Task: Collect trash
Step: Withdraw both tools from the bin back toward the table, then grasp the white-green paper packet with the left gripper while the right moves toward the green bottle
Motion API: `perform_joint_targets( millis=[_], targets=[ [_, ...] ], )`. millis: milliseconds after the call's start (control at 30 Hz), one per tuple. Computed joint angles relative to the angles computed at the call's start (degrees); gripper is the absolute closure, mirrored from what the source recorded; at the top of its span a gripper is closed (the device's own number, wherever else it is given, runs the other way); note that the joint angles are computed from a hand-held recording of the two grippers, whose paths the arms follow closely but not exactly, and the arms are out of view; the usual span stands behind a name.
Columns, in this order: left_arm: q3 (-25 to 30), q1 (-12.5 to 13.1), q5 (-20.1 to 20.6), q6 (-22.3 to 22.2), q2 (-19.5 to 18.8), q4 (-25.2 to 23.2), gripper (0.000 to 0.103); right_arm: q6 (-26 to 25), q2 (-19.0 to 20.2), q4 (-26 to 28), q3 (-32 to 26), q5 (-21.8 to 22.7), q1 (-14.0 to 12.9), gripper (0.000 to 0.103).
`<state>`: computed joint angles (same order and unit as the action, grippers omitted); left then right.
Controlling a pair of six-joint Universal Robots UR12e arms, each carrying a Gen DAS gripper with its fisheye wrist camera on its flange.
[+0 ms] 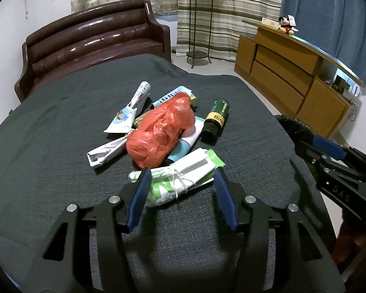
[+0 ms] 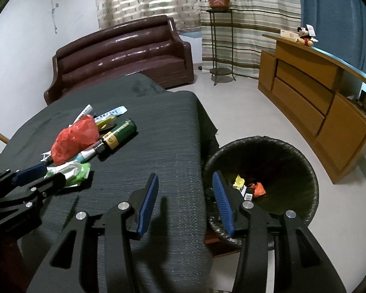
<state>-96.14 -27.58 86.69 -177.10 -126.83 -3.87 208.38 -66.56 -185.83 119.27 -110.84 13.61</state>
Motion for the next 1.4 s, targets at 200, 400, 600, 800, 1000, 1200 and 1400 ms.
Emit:
perform_joint_targets(
  millis=[200, 400, 600, 800, 1000, 1200, 1400],
  targets=[
    [-0.23, 0.37, 0.95, 1.98, -0.1, 1.01, 0.044, 0.55, 0.16, 0.01, -0.13, 0.42, 0.07, 0.056],
    [0.35, 0.67, 1.23, 1.91, -0.38, -0.04, 0.039, 0.48, 0.21, -0.17, -0.14, 0.82, 0.0, 0.055],
    [1.06, 0.75, 0.76, 3.81, -0.76, -2.16, 0.036, 0.53, 0.32, -0.42, -0.08, 0.95, -0.05, 0.055],
    [0.61, 1.02, -1.17, 3.91, -0.24, -5.26, 0.044, 0.67, 0.26, -0.46, -0.03, 1.08, -0.04, 0.055],
    [-0.06, 0.99, -2.97, 4.53, 0.37, -5.79, 0.049, 0.56, 0.25, -0.75, 0.0, 1.16, -0.07, 0.055],
    [0.58, 0.41, -2.6, 3.78, -0.18, -3.79, 0.043, 0.37, 0.34, -0.62, -0.19, 1.3, -0.07, 0.055],
    [2.5, -0.31, -1.39, 4.35, -1.42, -4.59, 0.049, 0.42, 0.35, -0.7, -0.17, 1.32, -0.06, 0.055]
  ],
)
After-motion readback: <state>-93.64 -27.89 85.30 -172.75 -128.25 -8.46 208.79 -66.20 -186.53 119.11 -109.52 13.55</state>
